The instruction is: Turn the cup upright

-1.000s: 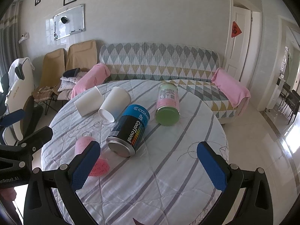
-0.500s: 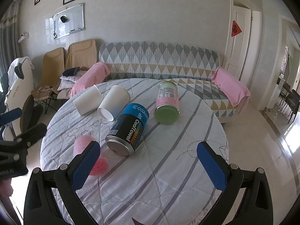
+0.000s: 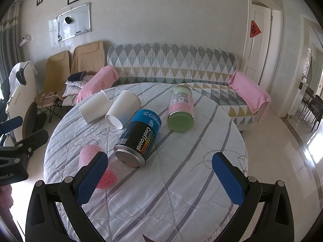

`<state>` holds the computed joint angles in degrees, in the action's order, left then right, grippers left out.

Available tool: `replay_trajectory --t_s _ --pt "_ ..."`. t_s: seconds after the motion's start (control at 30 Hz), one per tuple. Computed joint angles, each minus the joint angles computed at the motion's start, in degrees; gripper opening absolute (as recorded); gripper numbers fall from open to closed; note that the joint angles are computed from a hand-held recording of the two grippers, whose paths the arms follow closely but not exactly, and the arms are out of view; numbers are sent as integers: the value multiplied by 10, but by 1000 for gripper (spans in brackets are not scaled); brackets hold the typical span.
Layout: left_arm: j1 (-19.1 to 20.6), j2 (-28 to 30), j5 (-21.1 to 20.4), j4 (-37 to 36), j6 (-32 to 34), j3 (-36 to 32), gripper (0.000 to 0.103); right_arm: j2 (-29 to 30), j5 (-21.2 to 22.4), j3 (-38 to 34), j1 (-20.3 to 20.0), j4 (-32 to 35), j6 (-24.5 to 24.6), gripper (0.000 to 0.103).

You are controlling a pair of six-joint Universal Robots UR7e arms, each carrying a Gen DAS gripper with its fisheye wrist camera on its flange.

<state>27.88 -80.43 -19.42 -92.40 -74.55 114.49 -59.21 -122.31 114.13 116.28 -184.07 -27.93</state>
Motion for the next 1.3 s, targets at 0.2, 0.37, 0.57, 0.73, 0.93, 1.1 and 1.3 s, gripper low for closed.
replay_trajectory --t_s 0.2,0.37,0.57,0.73,0.93,1.1,1.3 --pt "3 11 -2 -25 30 -5 103 2 1 -5 1 10 10 103" --pt "10 21 -2 -62 73 -6 103 2 11 -22 -5 44 31 103" --pt "22 32 0 -90 111 -13 103 7 31 -52 -16 111 71 103" --pt "37 38 0 -87 124 -25 103 16 63 -90 -29 185 107 103" --pt "53 49 -9 -151 187 -24 103 45 121 -175 -51 337 191 103" --pt "70 64 -27 -213 250 -29 103 85 134 -239 -60 417 229 103" --pt "86 85 -43 -265 308 -37 103 123 169 -300 -80 504 267 103"
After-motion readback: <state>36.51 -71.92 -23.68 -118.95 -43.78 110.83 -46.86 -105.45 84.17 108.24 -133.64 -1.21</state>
